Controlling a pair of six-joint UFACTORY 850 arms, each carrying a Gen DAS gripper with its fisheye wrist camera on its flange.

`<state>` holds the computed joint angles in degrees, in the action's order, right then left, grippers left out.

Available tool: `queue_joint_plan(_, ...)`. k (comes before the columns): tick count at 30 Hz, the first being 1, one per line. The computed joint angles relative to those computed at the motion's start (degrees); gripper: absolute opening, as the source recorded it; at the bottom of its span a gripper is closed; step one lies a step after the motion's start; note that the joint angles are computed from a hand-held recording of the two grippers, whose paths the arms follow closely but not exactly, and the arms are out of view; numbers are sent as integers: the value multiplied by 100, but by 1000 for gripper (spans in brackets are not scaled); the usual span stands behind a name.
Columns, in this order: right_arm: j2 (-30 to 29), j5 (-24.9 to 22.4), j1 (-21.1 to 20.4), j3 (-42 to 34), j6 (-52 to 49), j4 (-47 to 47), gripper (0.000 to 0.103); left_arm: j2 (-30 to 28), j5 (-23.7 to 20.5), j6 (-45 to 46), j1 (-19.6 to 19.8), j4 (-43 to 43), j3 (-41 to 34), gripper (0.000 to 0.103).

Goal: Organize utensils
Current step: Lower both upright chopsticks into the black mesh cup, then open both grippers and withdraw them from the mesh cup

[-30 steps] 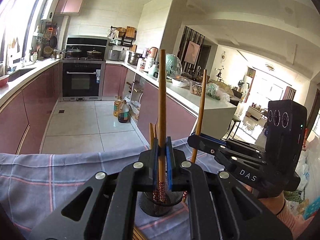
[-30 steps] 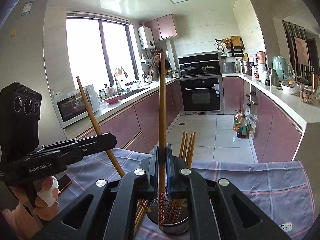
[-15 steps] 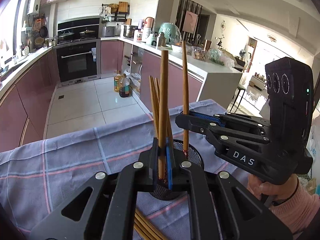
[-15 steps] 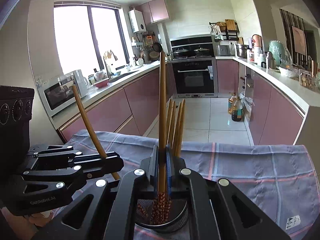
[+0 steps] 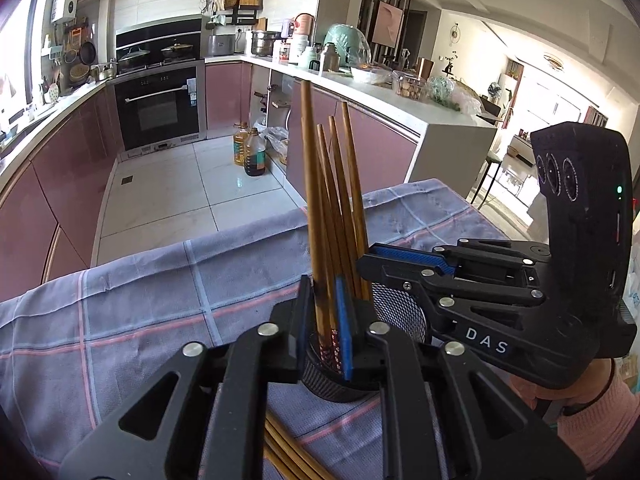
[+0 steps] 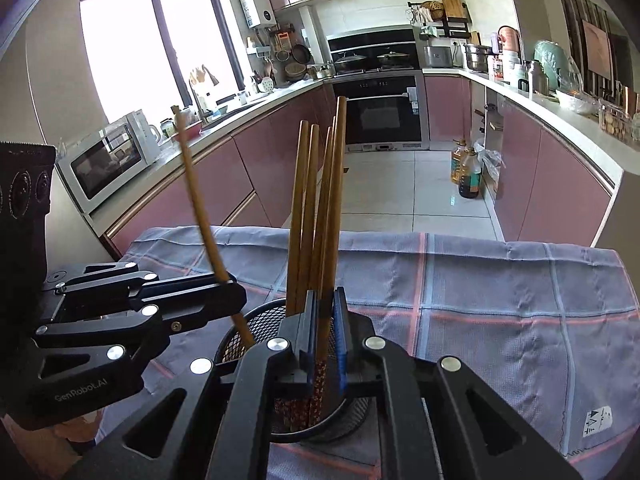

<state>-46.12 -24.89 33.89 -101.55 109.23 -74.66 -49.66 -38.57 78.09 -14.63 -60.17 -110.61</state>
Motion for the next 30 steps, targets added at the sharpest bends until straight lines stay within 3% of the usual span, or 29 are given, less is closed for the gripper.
queue_joint_plan(6, 155, -140, 64, 228, 599, -587, 17, 154, 116, 332, 99, -477, 328, 19)
queue_joint_plan(14, 433, -144, 279, 616, 1394, -1594, 22, 841, 243, 1878, 424, -2040, 1448, 26)
queue_joint_plan(19, 614, -49, 509, 902, 1865, -2348, 28, 1175, 239, 2444, 648, -2564, 2032, 31)
queue_joint_plan(23, 475, 280, 618, 845, 1647, -2135, 29, 1229, 265, 2339, 782, -2395, 2315, 32)
queue_joint_plan(30, -36, 837, 621, 478, 475, -567, 29, 1095, 471, 1867, 840, -1844, 2665, 32)
